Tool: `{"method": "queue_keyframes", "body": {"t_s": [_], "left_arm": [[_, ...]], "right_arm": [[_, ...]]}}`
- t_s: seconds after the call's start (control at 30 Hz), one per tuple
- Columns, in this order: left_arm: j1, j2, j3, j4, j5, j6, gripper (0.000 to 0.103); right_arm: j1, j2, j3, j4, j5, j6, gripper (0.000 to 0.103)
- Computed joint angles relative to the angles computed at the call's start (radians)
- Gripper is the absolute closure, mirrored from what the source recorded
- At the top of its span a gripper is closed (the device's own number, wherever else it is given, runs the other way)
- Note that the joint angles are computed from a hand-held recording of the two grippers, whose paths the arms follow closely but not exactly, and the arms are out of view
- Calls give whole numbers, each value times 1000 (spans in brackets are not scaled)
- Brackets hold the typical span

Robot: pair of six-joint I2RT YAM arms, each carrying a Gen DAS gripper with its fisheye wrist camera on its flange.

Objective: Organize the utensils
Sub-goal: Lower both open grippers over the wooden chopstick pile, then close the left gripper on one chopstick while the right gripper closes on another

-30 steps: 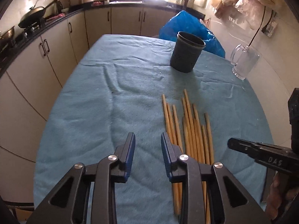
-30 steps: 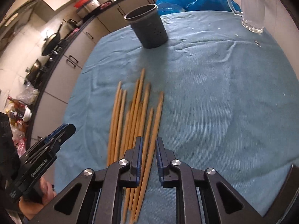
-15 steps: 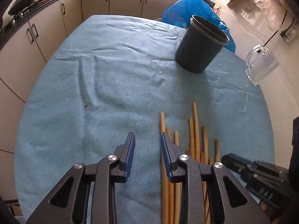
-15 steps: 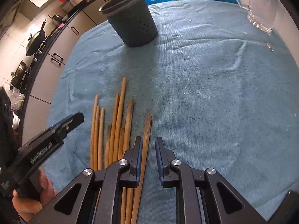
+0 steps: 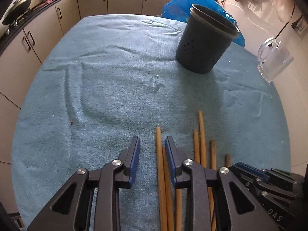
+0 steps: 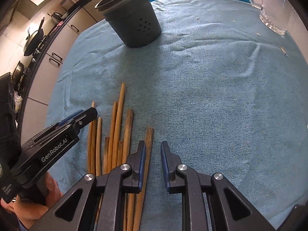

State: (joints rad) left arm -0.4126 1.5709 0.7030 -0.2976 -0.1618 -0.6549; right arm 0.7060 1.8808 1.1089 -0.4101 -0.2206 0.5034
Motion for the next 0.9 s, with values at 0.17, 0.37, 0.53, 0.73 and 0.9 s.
{"method": "queue_keyframes", "body": {"t_s": [0.17,0.37,0.53,0.73,0.9], "left_arm": [[24,-39,-36,15,28,22,81],[66,-40,-42,28,61,39,81],[56,-22,-20,16,45,34,81],[64,-55,-59,32,54,52,89],[65,-51,-53,13,43,49,90]], "right_arm": [[7,22,27,-10,10,2,86],[26,58,65,-18,35,7,80],[58,87,109,-46,89,-1,77],[84,98,124,-65,141,-21,79],[96,112,142,-80,165,-7,79]]}}
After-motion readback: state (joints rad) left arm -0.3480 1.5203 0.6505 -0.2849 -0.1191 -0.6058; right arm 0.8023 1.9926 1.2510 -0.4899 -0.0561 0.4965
